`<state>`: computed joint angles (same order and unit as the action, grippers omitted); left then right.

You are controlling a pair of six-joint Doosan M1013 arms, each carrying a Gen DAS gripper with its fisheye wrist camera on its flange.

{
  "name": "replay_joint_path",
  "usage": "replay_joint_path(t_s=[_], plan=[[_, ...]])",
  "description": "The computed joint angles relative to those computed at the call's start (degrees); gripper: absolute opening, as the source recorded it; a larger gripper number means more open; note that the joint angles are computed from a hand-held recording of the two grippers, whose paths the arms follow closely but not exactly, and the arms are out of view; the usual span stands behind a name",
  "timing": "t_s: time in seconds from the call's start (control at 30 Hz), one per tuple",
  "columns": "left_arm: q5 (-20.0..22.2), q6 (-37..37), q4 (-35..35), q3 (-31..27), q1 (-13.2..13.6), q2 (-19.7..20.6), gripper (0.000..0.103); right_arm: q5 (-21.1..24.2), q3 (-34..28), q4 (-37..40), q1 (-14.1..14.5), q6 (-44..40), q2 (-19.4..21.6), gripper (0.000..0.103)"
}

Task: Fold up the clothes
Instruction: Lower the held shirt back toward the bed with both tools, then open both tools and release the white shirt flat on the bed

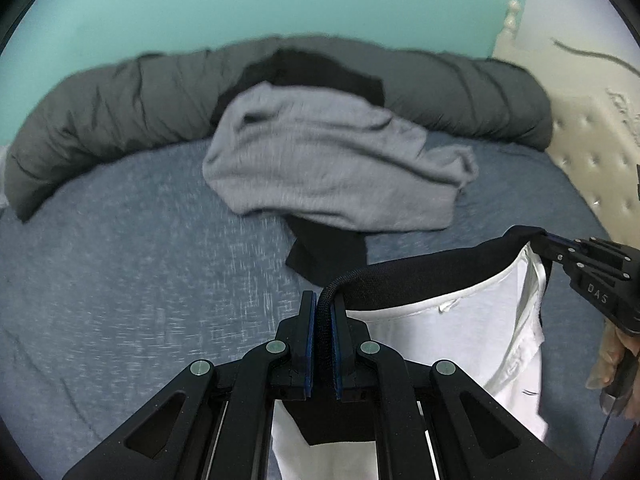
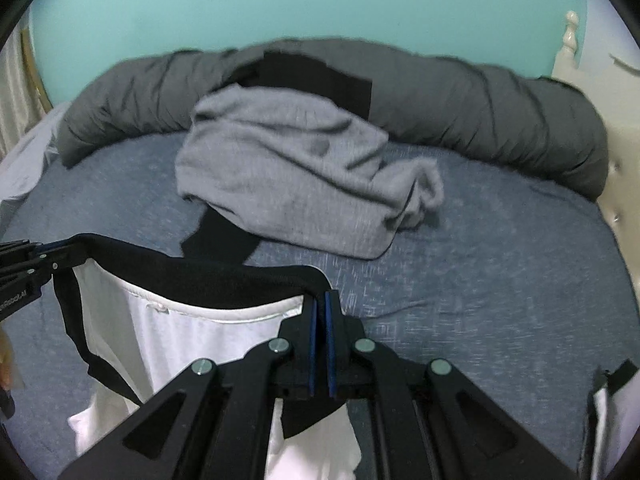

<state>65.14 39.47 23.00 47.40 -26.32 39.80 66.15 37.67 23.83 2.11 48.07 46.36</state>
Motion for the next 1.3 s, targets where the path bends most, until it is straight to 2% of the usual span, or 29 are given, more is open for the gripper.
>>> replay_joint_path(t_s=[0.33,0.47,0.53,0.6,0.63,0.67,0.7,0.73,0.77,0.93,1.03,1.1,1.3], plan=[[-2.76,1.41,-4.39,1.72,2.24,3.57,0.007,1.84,-4.65,-4.89,1.82,2.17,6.44,0.004],[-3.60,1.20,-5.41,1.78,2.54,4.61,0.008,3.98,-6.54,-5.21,1.96,3.34,8.28,0.004],[-4.02,1.91,-6.47,1.50,2.67,5.04,0.014,6.07,-8.02,-4.30,1.75,3.70,9.20,0.004],[-5.12,1.66,-6.41,1.88,2.63,4.85,0.028,7.03,-8.63,-3.49,1.53,3.79,9.58,0.010],[-5.93,1.48,-6.53,2.12,2.64,4.63,0.037,6.30,-7.87,-2.80,1.32,3.56,9.13,0.014],[-6.42,0.85,-6.17,2.43,2.58,4.29,0.046,6.11,-7.54,-1.97,1.05,3.65,8.87,0.028],[-6.84,0.13,-5.69,2.74,2.49,3.93,0.050,5.97,-7.23,-1.04,0.77,3.84,8.60,0.044],[-7.46,-0.54,-5.47,3.33,2.44,3.44,0.055,5.58,-6.38,0.76,0.35,3.55,8.10,0.051],[-8.94,-1.08,-5.49,4.44,2.43,2.57,0.056,5.66,-5.88,2.85,-0.11,3.13,7.75,0.059],[-12.14,-3.92,-3.29,8.69,2.00,-1.05,0.058,3.54,-0.80,9.72,-1.94,1.16,4.03,0.060],[-15.33,-6.89,-1.81,14.62,1.42,-5.05,0.058,4.34,3.54,16.58,-3.83,0.91,1.61,0.060],[-16.14,-8.61,-1.83,18.74,0.84,-7.58,0.058,3.79,9.78,19.84,-5.60,-0.35,-1.65,0.060],[-19.39,-14.84,-1.97,30.85,-1.27,-14.36,0.058,1.29,25.63,21.72,-9.90,-8.06,-10.75,0.060]])
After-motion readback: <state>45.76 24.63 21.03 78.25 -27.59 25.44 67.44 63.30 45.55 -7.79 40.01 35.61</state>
